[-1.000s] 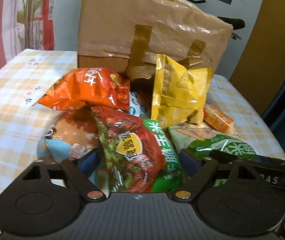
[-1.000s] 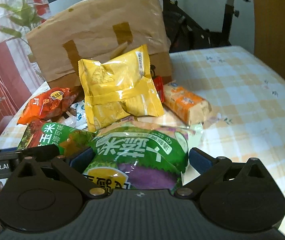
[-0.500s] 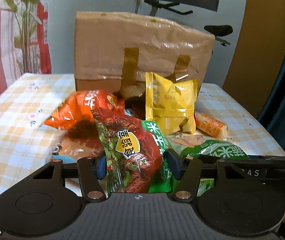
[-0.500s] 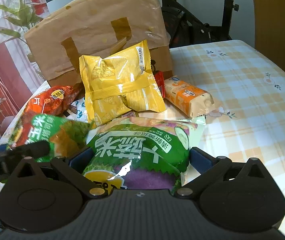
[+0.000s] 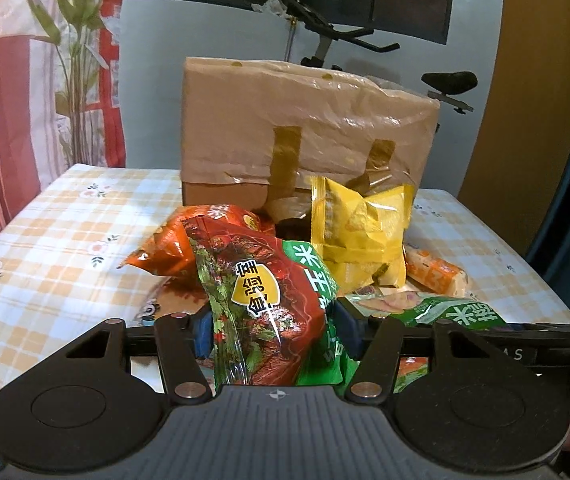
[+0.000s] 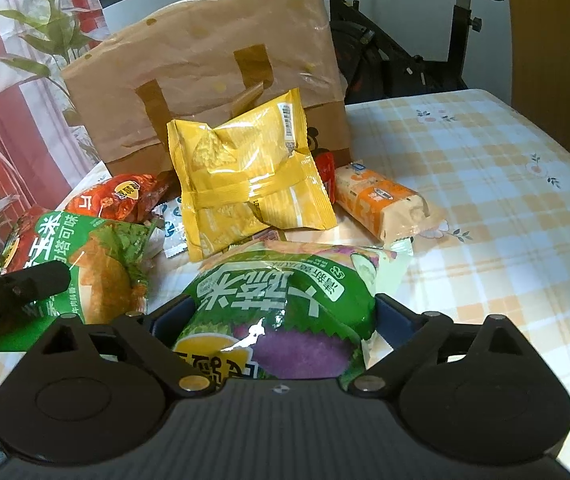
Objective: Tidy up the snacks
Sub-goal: 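Close the left tool on the red-green bag while the right tool grips the green bag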
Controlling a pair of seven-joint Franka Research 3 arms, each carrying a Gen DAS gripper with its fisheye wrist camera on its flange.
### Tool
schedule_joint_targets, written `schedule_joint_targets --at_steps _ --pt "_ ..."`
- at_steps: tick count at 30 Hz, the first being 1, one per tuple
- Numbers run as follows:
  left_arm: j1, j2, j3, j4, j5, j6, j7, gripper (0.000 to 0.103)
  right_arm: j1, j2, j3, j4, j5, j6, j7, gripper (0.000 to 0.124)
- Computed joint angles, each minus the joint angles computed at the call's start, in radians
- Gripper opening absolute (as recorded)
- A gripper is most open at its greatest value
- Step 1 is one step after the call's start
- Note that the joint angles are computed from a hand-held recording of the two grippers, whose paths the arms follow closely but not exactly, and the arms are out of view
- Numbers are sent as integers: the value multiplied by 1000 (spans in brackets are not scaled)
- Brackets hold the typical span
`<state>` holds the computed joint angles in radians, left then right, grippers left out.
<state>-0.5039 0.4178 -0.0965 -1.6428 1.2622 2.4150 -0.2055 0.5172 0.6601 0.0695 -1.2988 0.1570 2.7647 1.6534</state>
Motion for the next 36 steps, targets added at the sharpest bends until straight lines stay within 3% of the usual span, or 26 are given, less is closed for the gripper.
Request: schedule_joint_targets --at_steps 10,17,27,32,36 --pt "-9 -31 -12 -31 30 -70 -35 61 8 -19 -9 -34 -9 40 -2 88" --pt "-3 -30 -20 -36 30 -71 -37 61 53 1 -74 19 -85 -54 79 103" --pt "0 -27 -20 -34 20 -66 -29 61 -29 27 31 54 11 -133 15 103" --pt "-6 -34 -20 -39 35 -76 -40 61 -43 1 55 9 55 -66 -54 85" --pt "-13 -40 -21 -42 56 -95 -50 61 -41 -27 66 -37 68 10 -123 80"
